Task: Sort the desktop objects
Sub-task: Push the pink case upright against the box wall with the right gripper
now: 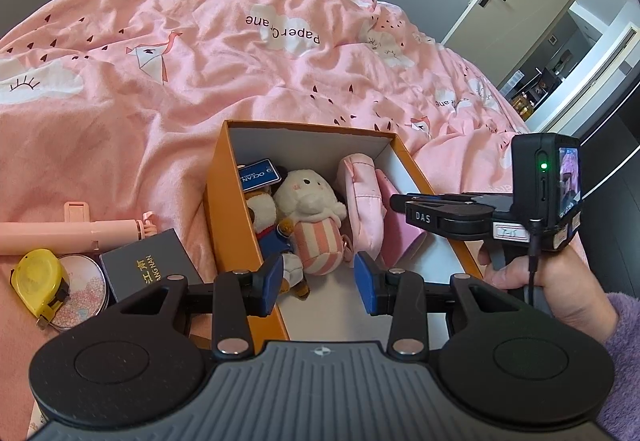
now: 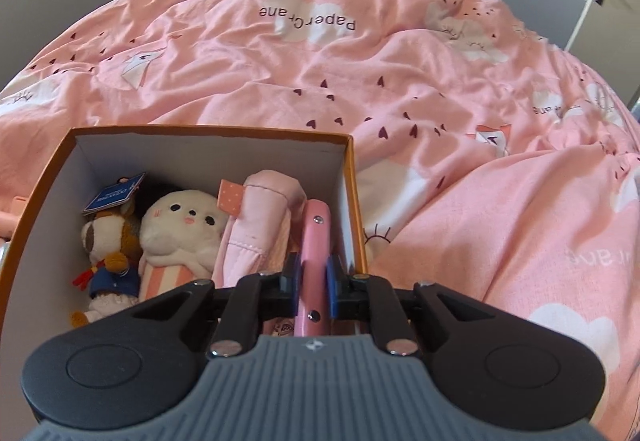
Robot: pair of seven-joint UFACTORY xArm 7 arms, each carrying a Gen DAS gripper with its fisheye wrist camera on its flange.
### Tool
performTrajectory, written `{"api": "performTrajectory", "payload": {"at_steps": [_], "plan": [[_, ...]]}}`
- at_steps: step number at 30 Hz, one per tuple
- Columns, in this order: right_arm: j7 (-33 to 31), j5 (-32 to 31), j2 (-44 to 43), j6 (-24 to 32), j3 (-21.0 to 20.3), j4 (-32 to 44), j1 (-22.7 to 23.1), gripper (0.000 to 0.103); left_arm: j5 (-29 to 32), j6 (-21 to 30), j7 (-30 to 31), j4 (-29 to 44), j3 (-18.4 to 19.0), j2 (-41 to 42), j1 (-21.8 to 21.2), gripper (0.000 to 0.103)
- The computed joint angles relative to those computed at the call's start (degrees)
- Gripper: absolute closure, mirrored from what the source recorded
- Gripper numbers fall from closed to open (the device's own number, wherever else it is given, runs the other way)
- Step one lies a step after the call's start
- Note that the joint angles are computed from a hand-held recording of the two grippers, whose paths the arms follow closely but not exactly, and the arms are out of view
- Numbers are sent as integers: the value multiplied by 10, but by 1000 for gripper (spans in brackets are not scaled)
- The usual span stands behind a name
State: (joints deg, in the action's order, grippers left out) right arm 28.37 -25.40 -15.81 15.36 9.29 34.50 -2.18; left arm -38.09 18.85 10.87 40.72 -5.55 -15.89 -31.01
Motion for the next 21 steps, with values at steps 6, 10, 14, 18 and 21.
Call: {"api": "performTrajectory", "payload": {"at_steps": [6,10,14,18,21], "plan": [[104,-89,30,-11,33,19,-38,89,13,0,-14,-5,-1,-7,5,59],[56,-10,10,-3,-14,5,12,89,12,-1,-10,-4,2,-6,0,59],[98,-3,-48,0,10,-36,-10,89,5,-1,-6,-1,3,0,-4,59],[197,-48,-90,4,84,-71,-65,89,3,1,-1,-1,1,0,-4,59],[277,-104,-89,9,138,-66,-108,89,7,0,-7,-3,-2,-2,-1,59]]}}
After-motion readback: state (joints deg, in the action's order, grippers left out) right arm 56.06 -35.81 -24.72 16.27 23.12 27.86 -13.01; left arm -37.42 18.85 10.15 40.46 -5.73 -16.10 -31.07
